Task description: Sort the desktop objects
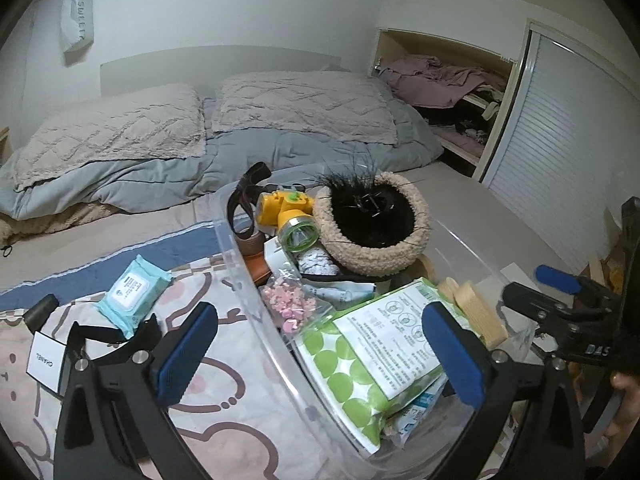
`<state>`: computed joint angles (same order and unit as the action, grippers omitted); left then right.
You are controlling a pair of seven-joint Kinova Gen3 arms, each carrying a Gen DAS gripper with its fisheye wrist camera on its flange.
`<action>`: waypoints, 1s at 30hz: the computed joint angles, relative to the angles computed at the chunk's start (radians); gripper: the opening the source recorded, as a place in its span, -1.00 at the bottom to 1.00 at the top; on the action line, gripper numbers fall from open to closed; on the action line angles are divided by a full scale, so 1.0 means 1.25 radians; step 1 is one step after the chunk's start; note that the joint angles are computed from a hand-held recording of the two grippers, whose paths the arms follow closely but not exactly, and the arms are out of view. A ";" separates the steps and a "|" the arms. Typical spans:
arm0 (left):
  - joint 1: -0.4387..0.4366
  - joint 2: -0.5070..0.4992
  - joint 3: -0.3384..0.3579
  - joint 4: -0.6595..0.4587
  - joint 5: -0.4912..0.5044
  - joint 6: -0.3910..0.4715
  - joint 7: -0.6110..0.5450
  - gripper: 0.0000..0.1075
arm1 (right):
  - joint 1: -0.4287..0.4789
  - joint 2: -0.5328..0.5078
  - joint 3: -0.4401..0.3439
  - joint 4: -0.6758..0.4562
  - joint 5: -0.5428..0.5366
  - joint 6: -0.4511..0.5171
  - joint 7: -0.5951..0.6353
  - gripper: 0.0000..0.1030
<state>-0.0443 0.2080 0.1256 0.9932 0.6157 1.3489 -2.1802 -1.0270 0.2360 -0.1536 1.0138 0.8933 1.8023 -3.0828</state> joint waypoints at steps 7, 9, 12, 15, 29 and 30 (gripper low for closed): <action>-0.010 -0.008 -0.008 0.013 0.003 -0.013 0.006 0.91 | -0.017 0.000 0.002 0.011 0.026 0.029 -0.003 1.00; -0.015 -0.008 -0.010 0.011 0.007 -0.012 0.009 0.91 | -0.016 -0.002 -0.001 0.015 0.028 0.030 -0.006 1.00; -0.022 -0.011 -0.012 0.011 0.012 -0.011 0.009 0.91 | -0.020 0.002 -0.004 0.009 0.037 0.039 -0.002 1.00; -0.031 -0.016 -0.015 0.014 0.021 -0.015 0.002 0.91 | -0.025 0.007 -0.003 0.001 0.043 0.044 0.003 1.00; -0.075 -0.023 -0.041 0.009 0.015 -0.021 0.001 0.91 | -0.054 0.052 0.032 -0.079 0.057 0.035 0.059 1.00; -0.079 -0.023 -0.042 0.009 0.015 -0.022 0.001 0.91 | -0.057 0.057 0.037 -0.088 0.057 0.033 0.066 1.00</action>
